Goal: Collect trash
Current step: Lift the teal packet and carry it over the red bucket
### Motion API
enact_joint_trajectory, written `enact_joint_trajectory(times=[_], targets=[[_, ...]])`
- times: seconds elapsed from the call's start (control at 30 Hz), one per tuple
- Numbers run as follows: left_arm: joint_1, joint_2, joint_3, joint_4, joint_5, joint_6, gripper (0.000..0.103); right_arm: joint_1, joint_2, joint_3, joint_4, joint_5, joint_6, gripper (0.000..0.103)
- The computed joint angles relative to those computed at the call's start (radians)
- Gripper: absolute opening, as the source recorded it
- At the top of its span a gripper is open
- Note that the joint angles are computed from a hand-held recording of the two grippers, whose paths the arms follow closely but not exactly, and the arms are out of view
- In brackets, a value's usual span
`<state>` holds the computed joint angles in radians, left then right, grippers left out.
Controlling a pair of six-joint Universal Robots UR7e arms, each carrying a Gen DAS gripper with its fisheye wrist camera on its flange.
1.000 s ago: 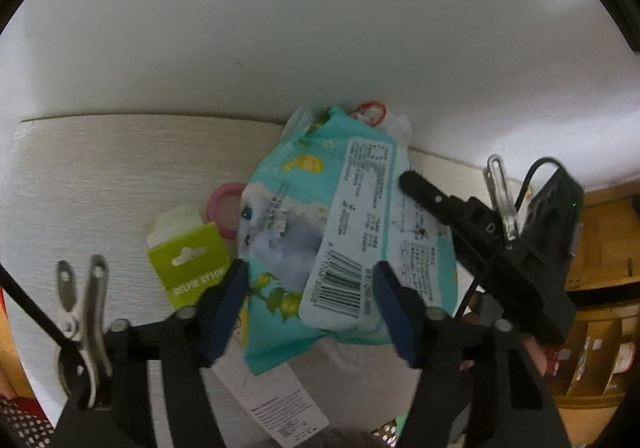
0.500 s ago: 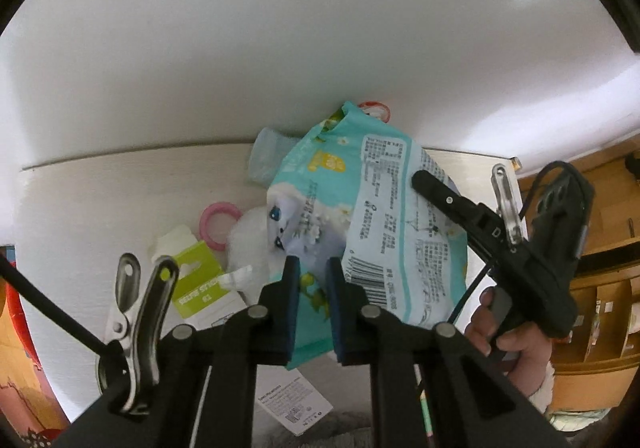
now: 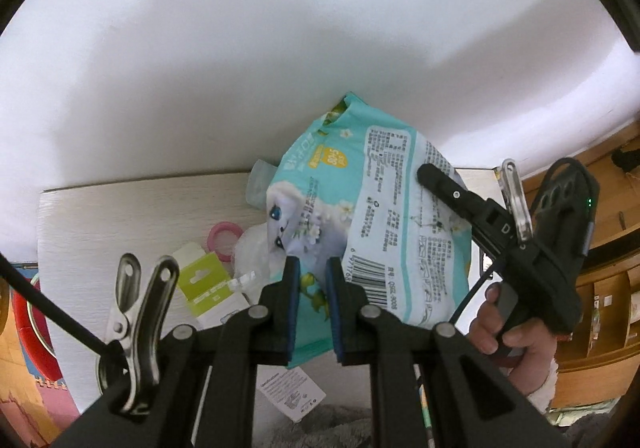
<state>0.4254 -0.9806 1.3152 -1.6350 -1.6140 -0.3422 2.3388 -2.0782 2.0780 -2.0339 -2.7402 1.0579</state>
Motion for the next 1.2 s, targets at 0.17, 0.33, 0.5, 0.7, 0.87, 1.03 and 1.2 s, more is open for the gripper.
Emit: enact_joint_trajectory(times=[0.17, 0.33, 0.5, 0.7, 0.87, 1.03, 1.2], targets=[[0.006, -0.005, 0.014, -0.017, 0.016, -0.006, 0.013, 0.063, 0.000, -0.010, 0.107, -0.024, 0.101, 0.015], [0.010, -0.047, 0.051, -0.024, 0.035, -0.032, 0.013, 0.099, 0.003, -0.021, 0.168, -0.021, 0.148, 0.015], [0.017, -0.076, 0.046, -0.007, 0.064, -0.052, 0.013, 0.118, 0.031, -0.026, 0.165, -0.002, 0.144, 0.015], [0.021, -0.125, 0.054, -0.005, 0.115, -0.077, 0.014, 0.109, 0.105, -0.002, -0.014, 0.026, 0.014, 0.014], [0.039, -0.173, 0.071, -0.005, 0.152, -0.110, 0.014, 0.082, 0.176, 0.022, -0.212, 0.065, -0.151, 0.014], [0.043, -0.232, 0.110, -0.009, 0.193, -0.156, 0.014, 0.063, 0.277, 0.007, -0.368, 0.116, -0.266, 0.014], [0.047, -0.268, 0.134, -0.010, 0.236, -0.202, 0.014, 0.032, 0.365, 0.011, -0.511, 0.182, -0.359, 0.014]])
